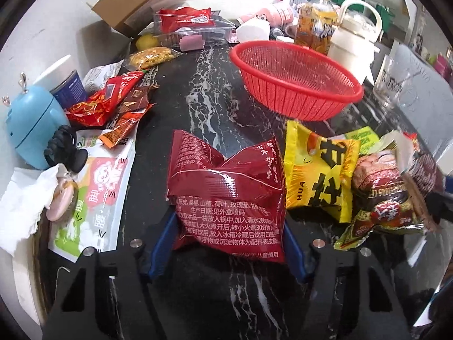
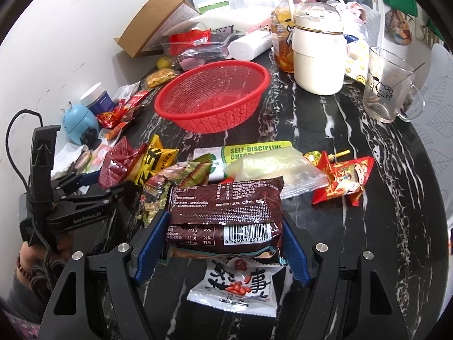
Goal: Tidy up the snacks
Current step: 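Lift the chocolate pack with the right gripper while the left gripper grasps the red bag, then carry the chocolate pack to the red basket and open the right gripper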
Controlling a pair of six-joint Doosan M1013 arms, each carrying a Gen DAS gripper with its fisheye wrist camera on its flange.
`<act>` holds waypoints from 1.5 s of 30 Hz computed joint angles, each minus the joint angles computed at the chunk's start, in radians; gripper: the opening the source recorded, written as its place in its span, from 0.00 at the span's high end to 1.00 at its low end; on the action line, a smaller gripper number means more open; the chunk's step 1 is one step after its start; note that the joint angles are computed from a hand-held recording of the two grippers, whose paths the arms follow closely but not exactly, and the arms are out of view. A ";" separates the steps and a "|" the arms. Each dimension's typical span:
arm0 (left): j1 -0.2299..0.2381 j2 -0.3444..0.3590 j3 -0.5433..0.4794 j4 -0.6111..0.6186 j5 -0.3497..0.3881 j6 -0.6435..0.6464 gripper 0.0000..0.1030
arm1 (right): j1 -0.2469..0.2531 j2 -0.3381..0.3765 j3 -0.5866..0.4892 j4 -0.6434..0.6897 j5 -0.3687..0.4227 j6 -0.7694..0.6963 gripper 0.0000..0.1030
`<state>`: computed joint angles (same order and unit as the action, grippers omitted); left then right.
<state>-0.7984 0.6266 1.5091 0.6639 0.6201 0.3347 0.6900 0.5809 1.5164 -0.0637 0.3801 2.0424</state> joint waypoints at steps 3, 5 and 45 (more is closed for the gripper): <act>-0.006 -0.009 0.009 0.020 0.001 -0.038 0.36 | -0.002 -0.003 0.007 0.045 -0.015 -0.040 0.27; -0.011 -0.020 0.021 0.040 -0.005 -0.073 0.36 | -0.002 -0.006 0.012 0.054 -0.021 -0.046 0.27; -0.096 -0.116 0.028 0.384 -0.108 -0.320 0.36 | -0.017 -0.114 0.088 -0.185 -0.210 0.098 0.27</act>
